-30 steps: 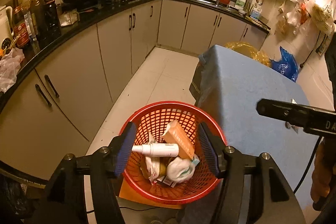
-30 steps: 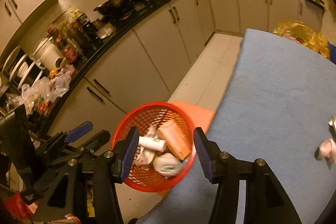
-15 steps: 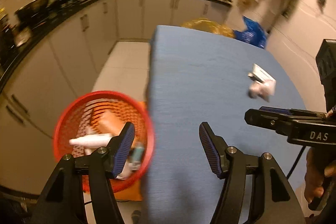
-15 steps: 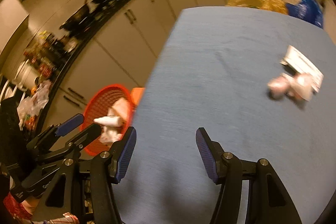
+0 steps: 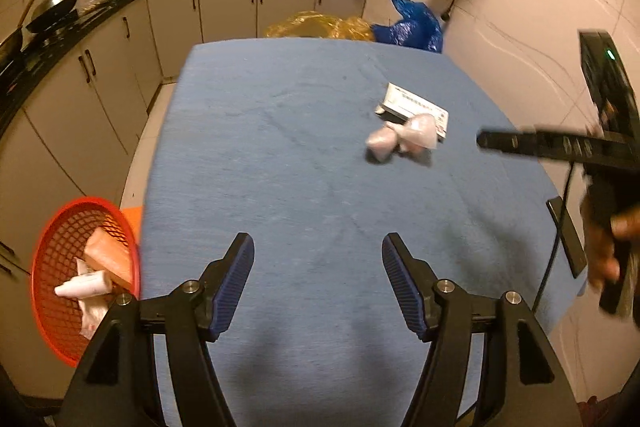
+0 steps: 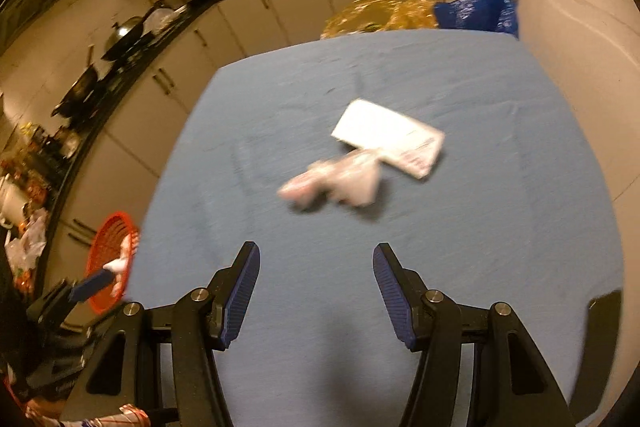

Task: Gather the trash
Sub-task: 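Move both open tools back over the last trash on the table, then grasp the pink plastic bag with the left tool while the right grasps the white medicine box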

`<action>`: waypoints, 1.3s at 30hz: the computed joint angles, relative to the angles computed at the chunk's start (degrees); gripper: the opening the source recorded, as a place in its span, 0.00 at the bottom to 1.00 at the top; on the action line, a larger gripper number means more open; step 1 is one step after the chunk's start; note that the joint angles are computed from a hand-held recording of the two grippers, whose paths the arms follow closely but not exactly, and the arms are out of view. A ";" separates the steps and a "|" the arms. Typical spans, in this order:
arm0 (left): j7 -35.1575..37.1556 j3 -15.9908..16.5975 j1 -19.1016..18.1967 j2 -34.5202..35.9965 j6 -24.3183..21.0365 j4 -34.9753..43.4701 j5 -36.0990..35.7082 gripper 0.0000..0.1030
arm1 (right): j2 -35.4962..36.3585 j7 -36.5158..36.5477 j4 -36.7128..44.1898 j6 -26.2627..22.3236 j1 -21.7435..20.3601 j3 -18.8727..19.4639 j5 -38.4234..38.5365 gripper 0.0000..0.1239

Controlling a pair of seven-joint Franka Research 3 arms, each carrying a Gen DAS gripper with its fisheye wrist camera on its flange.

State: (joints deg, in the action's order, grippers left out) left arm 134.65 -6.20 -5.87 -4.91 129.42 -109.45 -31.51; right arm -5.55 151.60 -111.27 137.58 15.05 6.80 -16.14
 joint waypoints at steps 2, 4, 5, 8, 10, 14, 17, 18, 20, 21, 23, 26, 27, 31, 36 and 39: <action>-1.26 -0.54 -0.37 -0.43 0.36 -0.72 0.92 0.64 | 0.00 -3.59 -0.43 1.12 -0.81 -1.23 0.66 0.51; -2.46 -0.80 -0.71 -0.89 0.91 -1.49 1.89 0.64 | 1.12 -7.67 0.37 2.05 -1.92 -2.42 1.39 0.51; -3.07 -0.91 -0.92 -1.19 1.31 -1.98 2.38 0.64 | 2.40 -10.34 1.44 2.22 -2.55 -3.15 2.05 0.51; -5.54 -1.04 -1.33 -1.45 2.03 -2.56 4.53 0.64 | 6.92 -16.13 5.50 1.94 -3.68 -4.65 4.56 0.51; -6.75 -0.91 -1.46 -1.66 2.46 -2.77 5.44 0.64 | 10.02 -20.68 7.53 3.91 -4.41 -5.82 8.22 0.51; -9.61 -0.89 -1.79 -2.49 3.33 -3.55 7.67 0.64 | 16.21 -29.69 11.78 4.93 -6.62 -6.75 19.68 0.51; -11.35 -0.75 -2.01 -2.99 3.87 -4.12 9.14 0.64 | 18.75 -35.68 13.41 4.41 -7.56 -6.64 26.20 0.51; -12.09 -0.77 -2.09 -2.89 3.94 -4.03 9.74 0.64 | 19.10 -36.04 13.83 3.51 -7.35 -6.76 26.86 0.51; -13.58 -0.77 -2.16 -2.43 4.18 -3.64 10.60 0.64 | 18.55 -40.67 12.48 4.91 -7.89 -5.60 32.13 0.51; -14.04 -0.72 -2.18 -2.14 4.17 -3.30 10.67 0.64 | 18.60 -42.13 12.67 4.18 -7.68 -5.38 33.15 0.51; -15.45 -0.87 -2.19 -1.07 3.96 -2.10 11.04 0.64 | 18.74 -45.41 13.33 2.44 -6.99 -4.63 34.94 0.51; -17.07 -1.36 -2.16 0.76 3.69 -0.22 11.54 0.64 | 19.27 -47.53 14.60 0.85 -4.90 -4.36 34.23 0.48; -17.71 -1.59 -2.13 1.33 3.48 0.32 11.78 0.64 | 19.51 -47.18 15.04 0.54 -3.98 -4.47 33.05 0.43; -19.38 -2.25 -1.83 3.46 2.01 2.72 11.69 0.64 | 19.90 -45.28 15.00 2.08 -1.43 -4.75 30.28 0.19; -21.81 -3.14 -1.28 6.75 -0.49 6.95 10.38 0.66 | 15.80 -47.96 9.35 6.92 -1.48 -3.30 36.70 0.01; -25.47 -4.00 -1.18 10.03 -2.34 10.92 10.61 0.71 | 12.71 -47.64 5.92 7.67 -0.75 -3.33 36.72 0.01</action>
State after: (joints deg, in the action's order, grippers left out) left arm 109.18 -10.21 -7.05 5.13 127.08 -98.54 -20.90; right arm 7.16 103.96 -105.35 145.25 14.30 3.47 20.58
